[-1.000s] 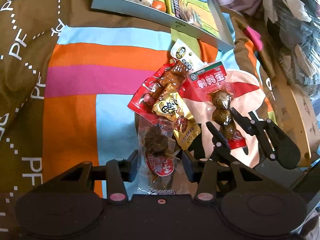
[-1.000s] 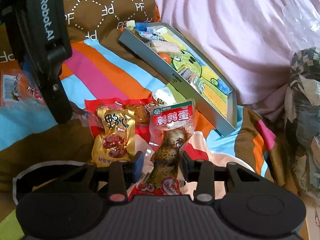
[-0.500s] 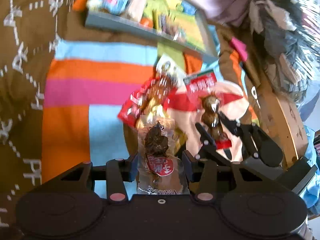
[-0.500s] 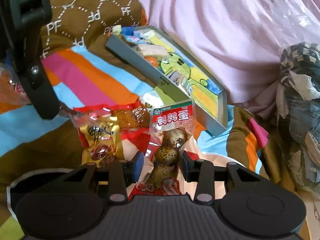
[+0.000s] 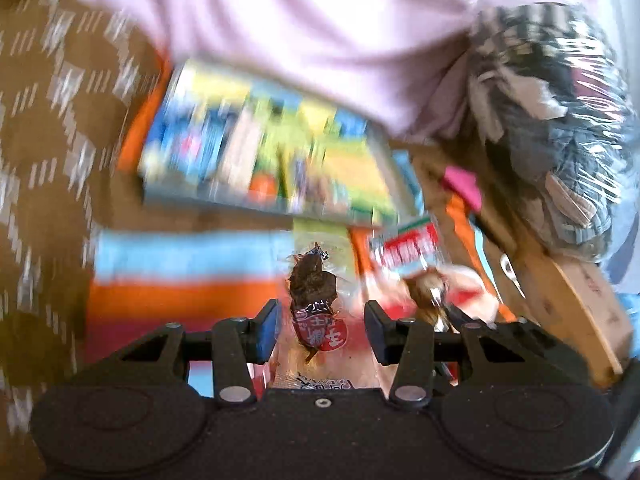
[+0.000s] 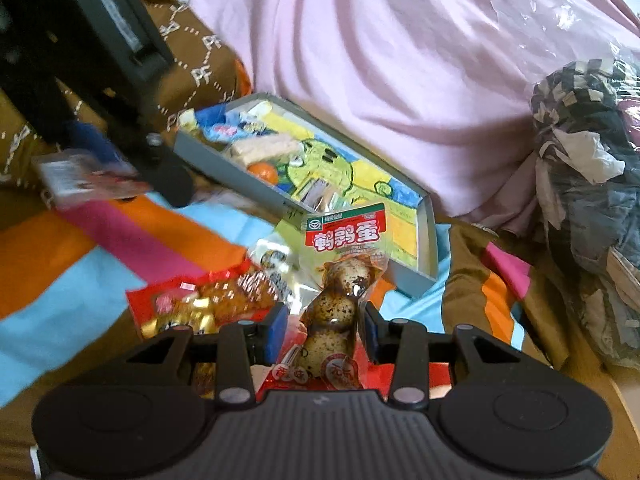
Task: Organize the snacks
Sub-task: 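Carry sausage and egg pack over the gray tray and lower both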
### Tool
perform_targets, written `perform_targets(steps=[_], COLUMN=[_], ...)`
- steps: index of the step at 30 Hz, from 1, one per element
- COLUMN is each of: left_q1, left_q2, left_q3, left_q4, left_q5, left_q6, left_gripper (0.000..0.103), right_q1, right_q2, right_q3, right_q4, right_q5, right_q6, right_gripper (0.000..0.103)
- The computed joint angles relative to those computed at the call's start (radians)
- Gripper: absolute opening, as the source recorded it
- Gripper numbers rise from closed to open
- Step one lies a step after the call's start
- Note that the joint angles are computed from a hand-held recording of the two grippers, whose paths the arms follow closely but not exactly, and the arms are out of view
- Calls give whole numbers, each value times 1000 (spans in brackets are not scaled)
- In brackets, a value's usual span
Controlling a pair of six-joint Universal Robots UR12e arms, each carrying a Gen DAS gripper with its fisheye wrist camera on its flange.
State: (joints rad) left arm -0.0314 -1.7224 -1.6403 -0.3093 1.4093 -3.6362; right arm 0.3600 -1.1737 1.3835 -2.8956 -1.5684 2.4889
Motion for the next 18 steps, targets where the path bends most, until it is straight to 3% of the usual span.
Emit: perform_targets(steps=[5,12,18], left_q1=[-1,-26,-12], left_q2=[-76,-185,-227], left_q3=[65,181,219], left_q4=[139,256,284], left_q5=[31,196,217], left_q6=[-64,34,47], left_gripper=[47,47,47], right_q1=[-10,-17,-13], right_q2=[49,157,242], right_q3=[-75,-234,-377], right_q4=[-34,-87,-58], right_q5=[15,18,30], right_q6=[0,50,123], right_gripper=[43,44,44])
